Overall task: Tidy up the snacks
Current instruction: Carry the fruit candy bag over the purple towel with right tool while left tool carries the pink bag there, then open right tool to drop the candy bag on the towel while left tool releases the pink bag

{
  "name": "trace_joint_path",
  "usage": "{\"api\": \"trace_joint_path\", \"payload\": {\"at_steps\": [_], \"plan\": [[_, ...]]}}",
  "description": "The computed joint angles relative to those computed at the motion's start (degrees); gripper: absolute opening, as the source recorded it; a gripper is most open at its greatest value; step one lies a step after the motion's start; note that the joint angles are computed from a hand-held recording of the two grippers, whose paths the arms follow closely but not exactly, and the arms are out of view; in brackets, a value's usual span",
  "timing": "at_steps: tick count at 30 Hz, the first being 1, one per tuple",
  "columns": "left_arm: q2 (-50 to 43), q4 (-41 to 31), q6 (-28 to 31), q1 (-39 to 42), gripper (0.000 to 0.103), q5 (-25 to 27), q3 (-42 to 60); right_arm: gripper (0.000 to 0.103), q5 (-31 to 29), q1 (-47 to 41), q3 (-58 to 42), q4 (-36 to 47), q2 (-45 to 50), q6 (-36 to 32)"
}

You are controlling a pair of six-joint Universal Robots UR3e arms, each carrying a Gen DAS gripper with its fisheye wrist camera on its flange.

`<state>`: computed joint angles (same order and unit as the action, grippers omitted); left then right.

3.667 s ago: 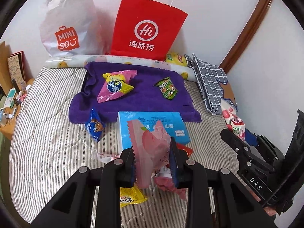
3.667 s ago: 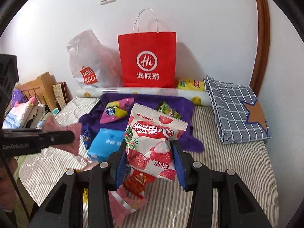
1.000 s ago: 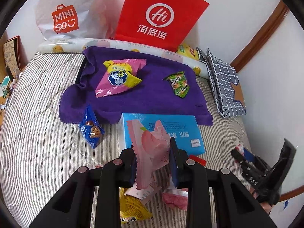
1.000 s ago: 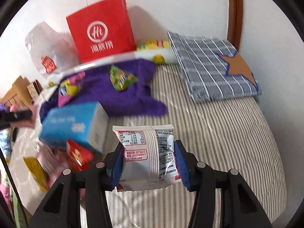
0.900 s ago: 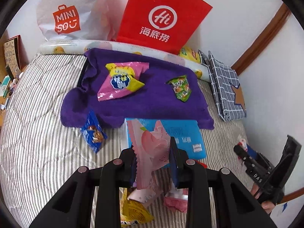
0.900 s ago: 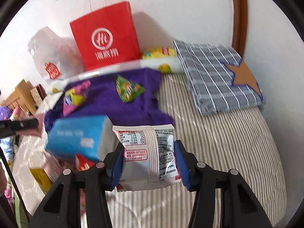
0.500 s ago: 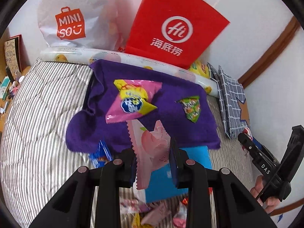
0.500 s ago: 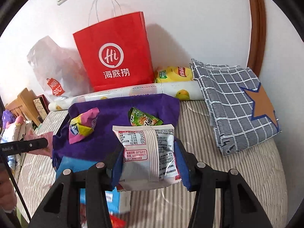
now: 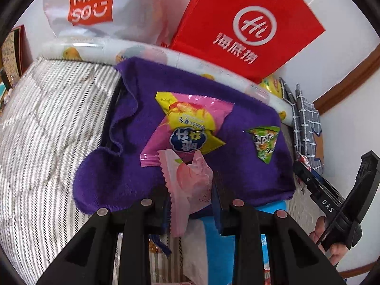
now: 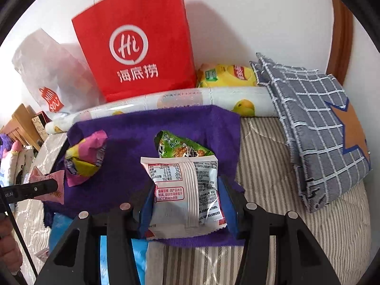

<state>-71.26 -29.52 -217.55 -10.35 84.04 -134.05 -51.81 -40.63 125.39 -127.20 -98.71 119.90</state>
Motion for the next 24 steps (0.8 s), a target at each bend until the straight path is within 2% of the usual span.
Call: {"api": "trace_joint_path", "payload": {"at_steps": [4, 13, 17, 18, 19, 20, 21, 24], "plan": [[-1.57, 3.34, 0.73, 1.35, 0.028, -1.32, -1.55, 0.049, -1.39, 2.53, 0.45, -5.07, 3.32, 2.06], [-5.14, 5.96, 1.29, 2.32, 0.028, -3.38, -1.96, 0.050, -4.62, 6.27, -0.86, -9.75, 8.15, 4.42], [-5.52, 5.91, 1.01, 2.30, 0.029, -3.28, -1.81, 0.052, -5.03, 6.39, -2.53, -6.86, 8.56, 4.26], [-5.27, 5.69, 0.93, 2.38, 0.035, -3.28, -1.84, 0.054, -5.04, 6.38, -2.78, -6.04, 8.23, 4.07], [-5.07, 5.01, 1.11, 2.16, 0.039, -2.99, -1.46, 0.062, -5.00, 6.25, -2.82, -5.25, 7.63, 3.63], [-4.96, 3.85, 1.67, 1.78, 0.052, -2.50, -0.72, 0.068, -4.85, 5.99, -2.61, -4.61, 6.81, 3.03], [-5.18, 3.53, 1.88, 1.43, 0.060, -2.03, -0.18, 0.069, -4.53, 5.63, -2.28, -3.97, 5.84, 2.31], [-3.81, 3.43, -0.30, -1.35, 0.064, 2.95, 0.33, 0.069, -3.48, 3.95, -0.96, -1.74, 2.15, 0.45]]}}
